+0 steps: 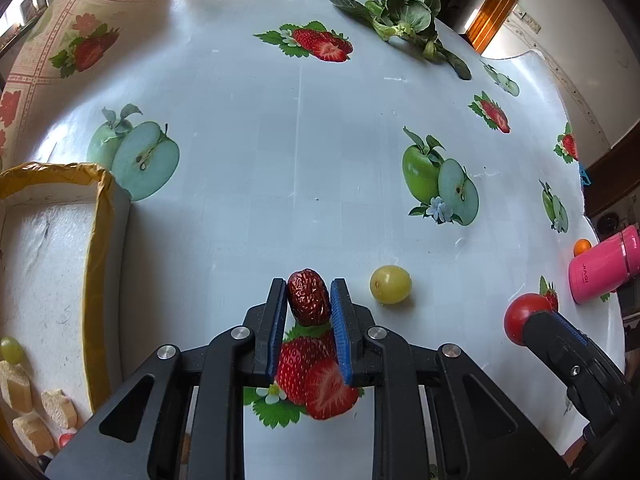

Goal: Organize fruits
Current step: 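Carry the date and cherry tomato into the tray with both tools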

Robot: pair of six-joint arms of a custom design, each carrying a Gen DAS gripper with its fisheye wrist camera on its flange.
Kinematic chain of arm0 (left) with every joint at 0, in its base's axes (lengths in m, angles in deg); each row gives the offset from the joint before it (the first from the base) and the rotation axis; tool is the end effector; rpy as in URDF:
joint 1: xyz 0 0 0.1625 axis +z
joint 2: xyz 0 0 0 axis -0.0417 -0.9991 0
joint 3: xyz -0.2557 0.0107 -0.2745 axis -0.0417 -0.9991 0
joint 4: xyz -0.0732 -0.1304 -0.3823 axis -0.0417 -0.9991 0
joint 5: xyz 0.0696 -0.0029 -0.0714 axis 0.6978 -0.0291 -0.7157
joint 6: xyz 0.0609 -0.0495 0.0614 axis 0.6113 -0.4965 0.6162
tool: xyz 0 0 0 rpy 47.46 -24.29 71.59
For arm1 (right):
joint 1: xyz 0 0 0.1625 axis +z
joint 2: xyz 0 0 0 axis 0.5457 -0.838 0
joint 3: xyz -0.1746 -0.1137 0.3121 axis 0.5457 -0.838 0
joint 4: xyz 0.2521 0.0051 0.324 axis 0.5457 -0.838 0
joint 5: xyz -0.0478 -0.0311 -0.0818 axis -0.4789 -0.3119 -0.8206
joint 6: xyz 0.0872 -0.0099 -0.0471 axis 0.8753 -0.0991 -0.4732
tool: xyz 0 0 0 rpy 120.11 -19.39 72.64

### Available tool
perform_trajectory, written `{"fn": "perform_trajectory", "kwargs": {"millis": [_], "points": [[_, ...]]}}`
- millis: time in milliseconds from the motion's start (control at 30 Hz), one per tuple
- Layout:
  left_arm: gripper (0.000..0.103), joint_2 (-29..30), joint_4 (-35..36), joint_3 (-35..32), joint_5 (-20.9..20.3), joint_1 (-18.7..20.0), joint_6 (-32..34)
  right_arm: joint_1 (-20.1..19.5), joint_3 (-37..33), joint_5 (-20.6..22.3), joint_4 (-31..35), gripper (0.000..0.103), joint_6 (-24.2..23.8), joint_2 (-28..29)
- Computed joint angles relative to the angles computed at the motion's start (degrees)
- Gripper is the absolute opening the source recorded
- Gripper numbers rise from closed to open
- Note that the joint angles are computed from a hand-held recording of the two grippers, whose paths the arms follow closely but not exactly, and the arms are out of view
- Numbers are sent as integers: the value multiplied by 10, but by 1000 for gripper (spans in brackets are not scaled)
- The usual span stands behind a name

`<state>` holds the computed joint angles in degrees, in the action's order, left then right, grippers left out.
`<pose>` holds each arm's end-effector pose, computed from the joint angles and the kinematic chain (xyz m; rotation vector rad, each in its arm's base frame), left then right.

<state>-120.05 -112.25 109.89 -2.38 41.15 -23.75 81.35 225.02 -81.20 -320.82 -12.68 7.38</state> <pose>-0.1411 -0.3396 0.0487 0.8431 2.5176 -0.1103 0.1547 -0.1946 0.0760 -0.4514 -2.4111 1.1354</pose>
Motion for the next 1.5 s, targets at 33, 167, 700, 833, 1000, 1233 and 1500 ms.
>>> {"fn": "perform_trajectory", "kwargs": {"millis": [33, 167, 700, 833, 1000, 1233, 1500], "points": [[19, -16, 11, 7, 1, -5, -8, 11, -1, -6, 14, 35, 11, -4], [19, -82, 56, 34, 5, -26, -27, 49, -5, -23, 63, 35, 55, -11], [19, -300, 226, 74, 15, -67, -80, 173, -56, -67, 306, 35, 193, -60], [19, -342, 262, 78, 27, -73, -82, 192, -81, -66, 345, 35, 203, -54], [19, -382, 297, 78, 39, -69, -83, 206, -109, -61, 372, 35, 204, -36], [19, -425, 334, 76, 55, -55, -79, 214, -142, -51, 383, 35, 190, -13], [19, -447, 350, 71, 66, -35, -71, 211, -165, -40, 380, 35, 172, 10]]}}
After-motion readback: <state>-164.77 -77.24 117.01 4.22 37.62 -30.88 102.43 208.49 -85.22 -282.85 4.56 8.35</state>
